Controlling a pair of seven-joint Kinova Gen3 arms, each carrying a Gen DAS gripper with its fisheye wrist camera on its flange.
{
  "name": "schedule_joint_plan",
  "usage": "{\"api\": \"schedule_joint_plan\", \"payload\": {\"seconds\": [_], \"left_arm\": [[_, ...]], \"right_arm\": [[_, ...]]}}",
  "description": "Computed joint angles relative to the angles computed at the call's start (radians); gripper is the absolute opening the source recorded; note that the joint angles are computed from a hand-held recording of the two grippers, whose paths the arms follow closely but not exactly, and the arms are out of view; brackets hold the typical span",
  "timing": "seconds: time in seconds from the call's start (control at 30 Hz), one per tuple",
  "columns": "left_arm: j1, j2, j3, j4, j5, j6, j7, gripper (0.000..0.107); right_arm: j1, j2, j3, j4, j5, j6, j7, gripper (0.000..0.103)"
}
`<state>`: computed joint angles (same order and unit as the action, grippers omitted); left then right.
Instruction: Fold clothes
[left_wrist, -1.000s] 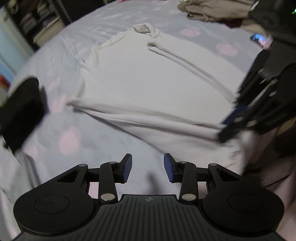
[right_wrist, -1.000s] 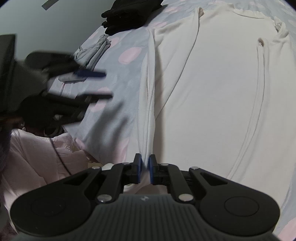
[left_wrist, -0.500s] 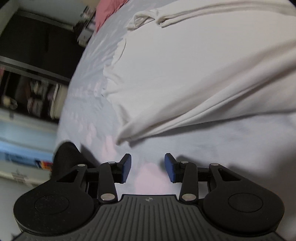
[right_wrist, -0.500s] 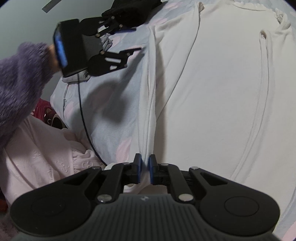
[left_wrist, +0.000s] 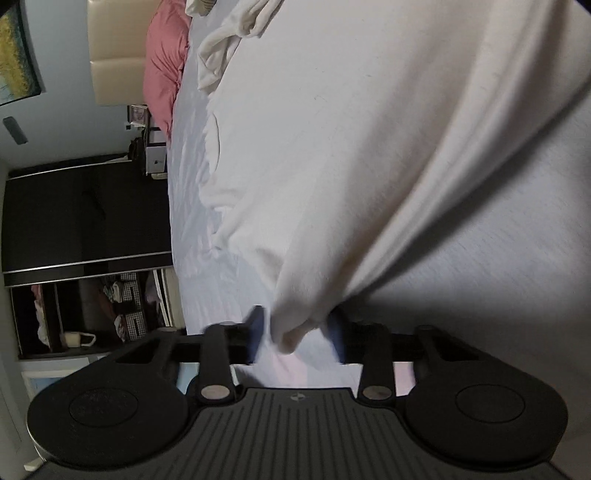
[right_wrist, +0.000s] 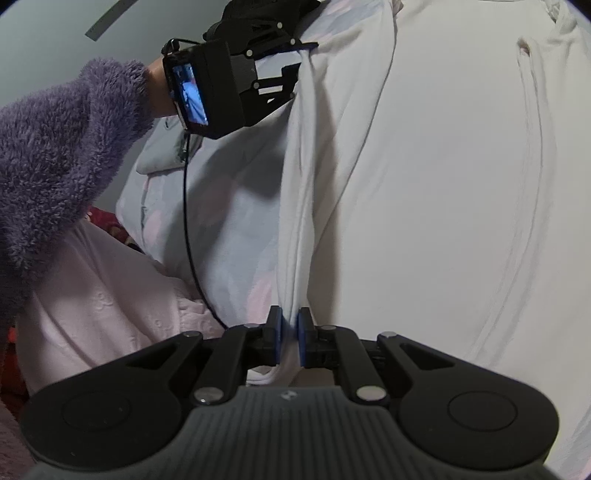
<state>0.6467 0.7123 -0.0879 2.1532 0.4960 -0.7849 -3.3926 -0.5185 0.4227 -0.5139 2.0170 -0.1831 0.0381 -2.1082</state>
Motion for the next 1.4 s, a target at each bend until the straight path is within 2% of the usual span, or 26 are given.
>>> {"api": "schedule_joint_plan", "payload": {"seconds": [0.07,0.23,0.3,0.37,0.43,0.57,0.73,0.93,1.13,1.27,1.33,1.4], "left_arm": [[0.009,-0.017,-0.004,-0.017,0.024,0.043,-0.018,0.014],[0.023,-0.067,-0.006,-0.029,0.042,0.092,-0.035,0.012],[0.034,-0.084,-0.008,-0.036,0.037,0.107,-0.057,0.012],[0.051,-0.099,-0.013,-0.050,0.046,0.135,-0.090,0.011],[0.073,-0.109,-0.018,-0.069,0.061,0.165,-0.128,0.011],[0.117,-0.104,-0.035,-0.140,0.081,0.249,-0.213,0.010],[0.189,-0.066,-0.099,-0.249,0.104,0.393,-0.293,0.010],[0.259,0.015,-0.201,-0.395,0.091,0.558,-0.287,0.010],[0.256,0.049,-0.199,-0.449,0.004,0.636,-0.232,0.010],[0.315,0.083,-0.284,-0.492,0.008,0.706,-0.172,0.013],[0.338,0.095,-0.319,-0.494,0.007,0.707,-0.134,0.018],[0.360,0.098,-0.348,-0.487,0.019,0.687,-0.083,0.034]], "right_arm": [[-0.004,0.001,-0.009,0.012,-0.008,-0.032,-0.013,0.010],[0.019,0.005,-0.084,0.069,0.012,-0.161,-0.087,0.010],[-0.021,0.003,-0.060,0.083,0.009,-0.201,-0.121,0.010],[-0.094,-0.025,0.010,0.102,-0.011,-0.209,-0.144,0.010],[-0.119,-0.041,0.034,0.126,-0.013,-0.223,-0.179,0.010],[-0.098,-0.037,0.012,0.173,0.021,-0.288,-0.276,0.010],[-0.114,-0.035,0.038,0.198,0.069,-0.299,-0.354,0.010],[-0.070,-0.019,0.022,0.223,0.157,-0.303,-0.447,0.010],[0.013,0.009,-0.028,0.242,0.258,-0.313,-0.524,0.010],[0.036,0.012,-0.033,0.259,0.289,-0.325,-0.557,0.010],[0.039,0.005,-0.031,0.272,0.298,-0.331,-0.575,0.010],[0.034,0.003,-0.024,0.280,0.303,-0.337,-0.587,0.010]]}}
